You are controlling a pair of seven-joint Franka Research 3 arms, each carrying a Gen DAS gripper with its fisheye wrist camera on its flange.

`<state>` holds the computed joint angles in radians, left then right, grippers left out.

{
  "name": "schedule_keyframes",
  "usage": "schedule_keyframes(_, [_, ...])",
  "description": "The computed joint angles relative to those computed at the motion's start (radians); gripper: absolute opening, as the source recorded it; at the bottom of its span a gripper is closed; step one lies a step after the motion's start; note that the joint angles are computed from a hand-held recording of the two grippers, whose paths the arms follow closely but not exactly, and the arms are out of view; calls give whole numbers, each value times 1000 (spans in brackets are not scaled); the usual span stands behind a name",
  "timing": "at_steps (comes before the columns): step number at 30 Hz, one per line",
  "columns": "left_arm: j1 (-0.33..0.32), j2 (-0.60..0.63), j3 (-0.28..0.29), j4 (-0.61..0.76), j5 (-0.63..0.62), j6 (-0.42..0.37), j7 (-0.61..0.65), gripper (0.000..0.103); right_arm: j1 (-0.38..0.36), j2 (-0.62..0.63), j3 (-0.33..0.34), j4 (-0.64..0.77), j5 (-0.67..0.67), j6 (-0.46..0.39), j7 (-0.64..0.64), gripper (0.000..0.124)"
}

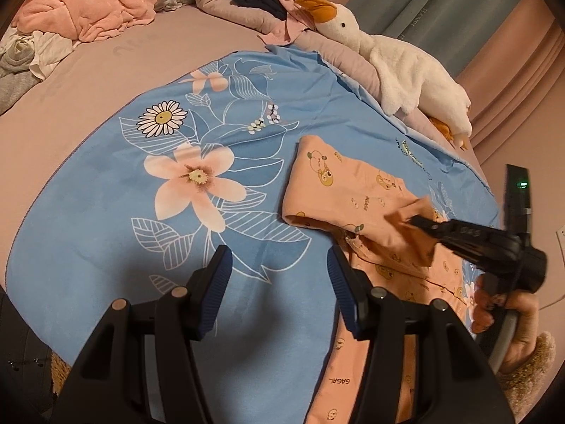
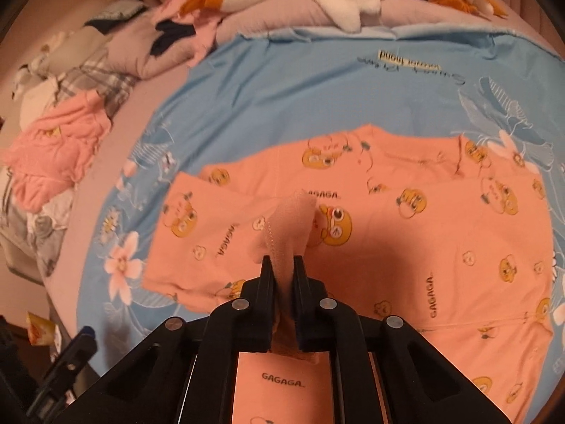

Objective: Fold small clothes

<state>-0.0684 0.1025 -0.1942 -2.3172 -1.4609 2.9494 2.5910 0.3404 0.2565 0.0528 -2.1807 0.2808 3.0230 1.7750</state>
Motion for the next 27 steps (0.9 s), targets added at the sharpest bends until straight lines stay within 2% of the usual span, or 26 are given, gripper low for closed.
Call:
schedule_keyframes(3, [-1,-1,0,-3,8,4,-6,55,-38,-31,47,-22,58,37,-55,10])
schedule_keyframes(9, [2,1,-4,-3,40,8,-42,55,-166,-101,211,-25,318,108,-327,10])
schedule_keyframes(12, [0,1,-7,-3,44,13,-43,56,-177,-126,235,-6,419,115,-443,10])
schedule_keyframes(17, [0,2,-12,-6,76,17,-71,57,-127,-158,183,2,462,127,-494,10])
schedule_keyframes(20, [1,1,-13,-9,85,19,-79,57,-126,-174,187,16,588,116,-611,10])
schedule_keyframes(27, [9,13,-22,-2,121,24,-116,57,-60,-211,101,-12,576,127,-599,10])
